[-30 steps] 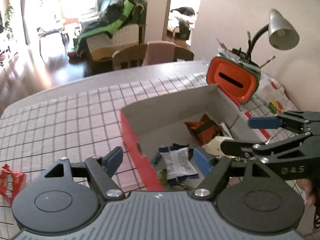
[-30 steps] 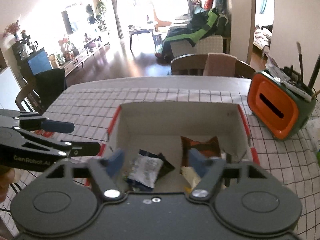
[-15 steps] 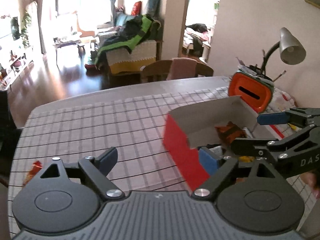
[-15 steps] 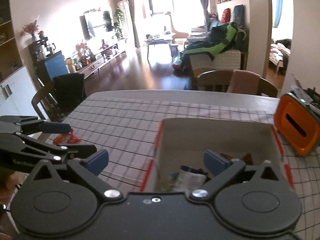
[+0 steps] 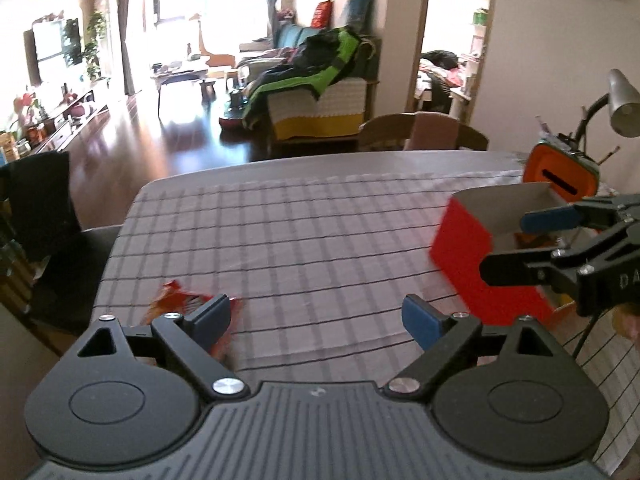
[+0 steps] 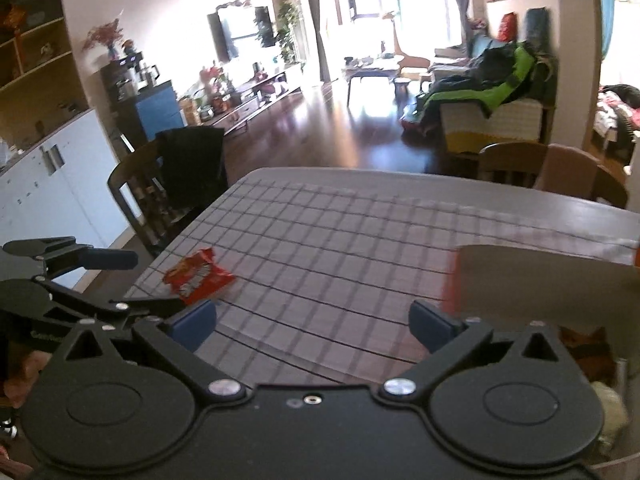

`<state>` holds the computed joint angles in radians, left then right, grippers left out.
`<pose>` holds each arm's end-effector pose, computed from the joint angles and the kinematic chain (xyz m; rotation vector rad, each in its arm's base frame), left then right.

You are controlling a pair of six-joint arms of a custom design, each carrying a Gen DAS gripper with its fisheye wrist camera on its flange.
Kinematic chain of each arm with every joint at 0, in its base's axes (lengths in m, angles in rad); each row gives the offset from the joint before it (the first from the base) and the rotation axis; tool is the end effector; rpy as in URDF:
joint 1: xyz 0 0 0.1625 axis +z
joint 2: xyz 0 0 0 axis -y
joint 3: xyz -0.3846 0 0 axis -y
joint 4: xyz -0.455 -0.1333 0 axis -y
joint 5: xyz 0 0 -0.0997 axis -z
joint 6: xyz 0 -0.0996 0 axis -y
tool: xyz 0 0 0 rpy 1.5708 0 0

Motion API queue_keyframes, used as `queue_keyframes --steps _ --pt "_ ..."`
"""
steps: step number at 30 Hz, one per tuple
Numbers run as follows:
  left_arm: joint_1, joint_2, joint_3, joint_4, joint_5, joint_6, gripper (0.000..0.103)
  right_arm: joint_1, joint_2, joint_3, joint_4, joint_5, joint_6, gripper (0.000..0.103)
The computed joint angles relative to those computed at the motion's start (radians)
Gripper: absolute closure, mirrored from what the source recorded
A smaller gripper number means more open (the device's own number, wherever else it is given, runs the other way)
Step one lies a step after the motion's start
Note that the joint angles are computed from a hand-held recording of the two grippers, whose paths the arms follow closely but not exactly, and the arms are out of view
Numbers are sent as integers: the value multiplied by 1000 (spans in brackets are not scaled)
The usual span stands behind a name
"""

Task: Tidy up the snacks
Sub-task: 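Move both tools back to the red chip bag on the table, then grasp the red chip bag with the right tool and lift it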

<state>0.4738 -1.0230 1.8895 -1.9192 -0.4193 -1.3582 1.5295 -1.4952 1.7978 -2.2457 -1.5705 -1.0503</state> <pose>-0.3973 -0.4557 0.0595 0.0835 2.0997 -1.0812 0.1088 -0.5975 0.3539 1.4076 -2.5491 0.4690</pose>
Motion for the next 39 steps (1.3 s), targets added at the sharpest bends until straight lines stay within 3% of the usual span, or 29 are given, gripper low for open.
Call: queue_keyframes --steps 8,15,20,26,39 --pt "-10 -129 112 162 -11 -148 10 75 44 59 -43 -57 -17 0" --pt "-2 -199 194 177 -40 -164 10 130 121 44 18 -97 -77 0" --pt "6 -242 246 164 -63 -181 10 177 191 46 3 -147 -141 0" --pt "17 -281 289 158 -84 -206 10 222 308 11 -21 -211 -147 0" --pt "57 -308 333 52 -106 -147 10 266 489 -48 -65 -306 -190 1"
